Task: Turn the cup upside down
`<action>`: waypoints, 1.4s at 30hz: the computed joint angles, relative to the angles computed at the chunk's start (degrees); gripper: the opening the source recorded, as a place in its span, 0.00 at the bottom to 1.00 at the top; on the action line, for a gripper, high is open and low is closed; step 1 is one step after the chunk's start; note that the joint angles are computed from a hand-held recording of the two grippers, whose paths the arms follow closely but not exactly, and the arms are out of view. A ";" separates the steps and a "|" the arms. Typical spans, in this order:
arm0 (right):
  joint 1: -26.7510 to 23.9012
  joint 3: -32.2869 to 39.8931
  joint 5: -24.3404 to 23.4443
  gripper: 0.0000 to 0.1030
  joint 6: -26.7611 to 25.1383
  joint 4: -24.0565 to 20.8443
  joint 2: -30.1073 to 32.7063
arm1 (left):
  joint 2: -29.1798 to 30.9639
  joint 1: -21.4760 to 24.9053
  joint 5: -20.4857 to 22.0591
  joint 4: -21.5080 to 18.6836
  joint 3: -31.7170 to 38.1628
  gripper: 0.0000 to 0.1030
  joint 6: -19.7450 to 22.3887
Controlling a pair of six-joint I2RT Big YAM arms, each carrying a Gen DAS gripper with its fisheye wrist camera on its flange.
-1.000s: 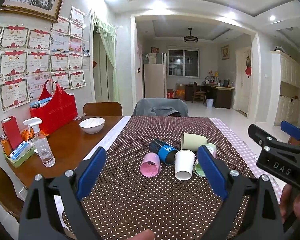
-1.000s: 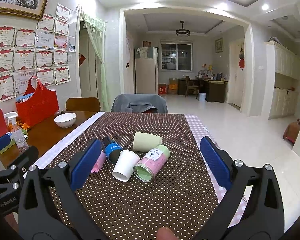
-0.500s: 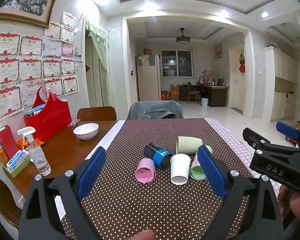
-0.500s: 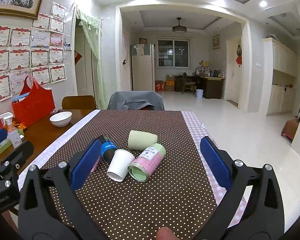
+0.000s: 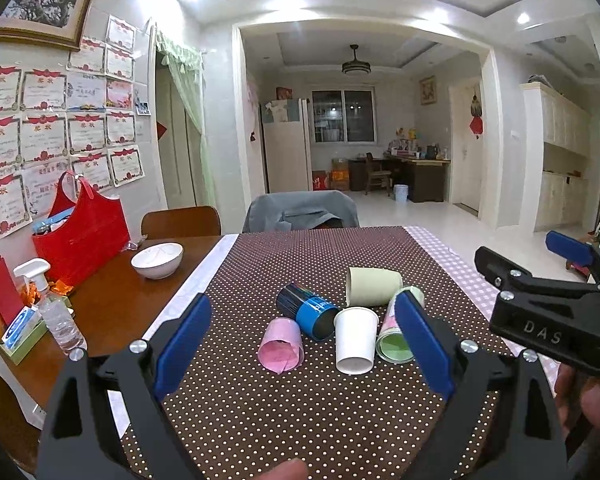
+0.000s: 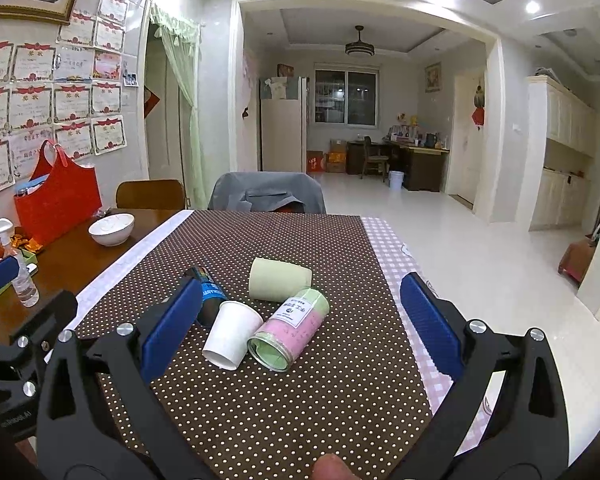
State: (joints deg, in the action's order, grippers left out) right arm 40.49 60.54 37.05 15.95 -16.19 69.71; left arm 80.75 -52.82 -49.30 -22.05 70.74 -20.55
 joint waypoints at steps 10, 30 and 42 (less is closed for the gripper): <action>-3.24 4.16 -3.97 0.94 0.34 -2.79 4.34 | 3.46 3.46 4.13 -3.26 4.64 0.88 0.44; -14.70 15.73 -16.68 0.94 4.03 -11.57 17.36 | 19.95 12.37 19.66 -11.85 24.91 0.88 10.21; -19.66 23.23 -24.24 0.94 5.52 -16.41 26.35 | 37.69 16.60 31.53 -28.48 48.72 0.88 23.88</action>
